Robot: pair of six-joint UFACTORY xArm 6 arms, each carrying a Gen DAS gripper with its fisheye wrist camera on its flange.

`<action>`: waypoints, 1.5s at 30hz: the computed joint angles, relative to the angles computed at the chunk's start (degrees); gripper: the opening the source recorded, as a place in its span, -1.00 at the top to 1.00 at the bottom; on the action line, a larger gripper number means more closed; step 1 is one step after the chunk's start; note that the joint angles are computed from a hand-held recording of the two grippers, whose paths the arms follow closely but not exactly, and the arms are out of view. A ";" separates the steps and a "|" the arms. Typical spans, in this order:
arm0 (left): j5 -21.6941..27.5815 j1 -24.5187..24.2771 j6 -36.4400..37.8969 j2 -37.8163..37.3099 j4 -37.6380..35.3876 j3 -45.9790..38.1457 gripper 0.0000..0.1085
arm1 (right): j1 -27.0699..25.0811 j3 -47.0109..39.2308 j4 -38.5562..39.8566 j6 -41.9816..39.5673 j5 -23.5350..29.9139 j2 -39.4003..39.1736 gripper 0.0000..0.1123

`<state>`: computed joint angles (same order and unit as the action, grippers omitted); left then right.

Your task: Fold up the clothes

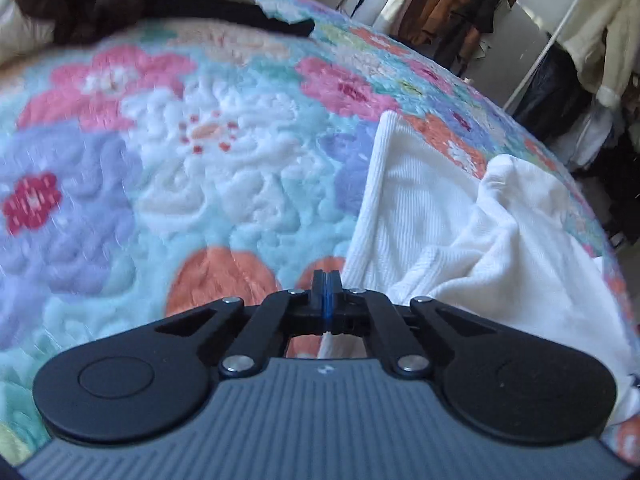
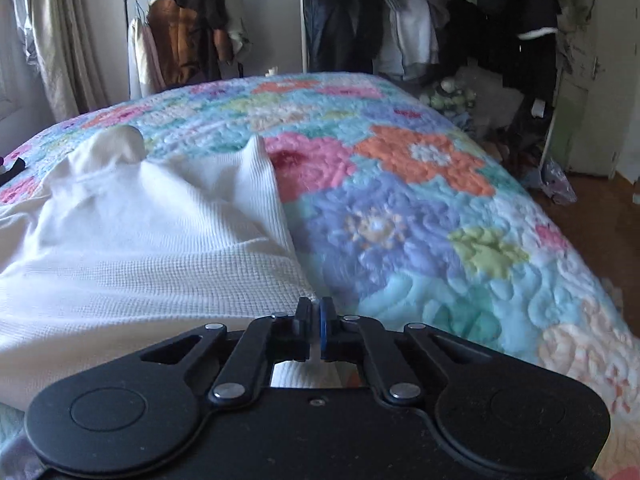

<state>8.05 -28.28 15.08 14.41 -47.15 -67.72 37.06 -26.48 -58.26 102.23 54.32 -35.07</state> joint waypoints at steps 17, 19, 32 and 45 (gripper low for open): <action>26.77 2.63 6.61 10.33 11.26 -23.13 0.75 | -2.48 -32.09 19.76 -23.96 -23.31 23.53 0.19; 25.32 2.14 10.39 10.17 11.48 -22.64 0.66 | -2.69 -39.36 28.37 -32.91 -28.84 32.32 0.19; 31.99 5.06 14.35 16.23 -8.15 -28.14 0.87 | 0.81 -95.76 42.80 -47.02 -3.40 76.49 -0.01; 21.33 5.12 12.50 13.75 -8.93 -23.37 0.88 | -1.94 -69.84 29.41 -26.92 -27.86 63.28 0.64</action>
<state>29.38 -23.16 27.57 28.17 -56.08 -91.09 35.12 -96.32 -28.85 75.31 26.46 28.21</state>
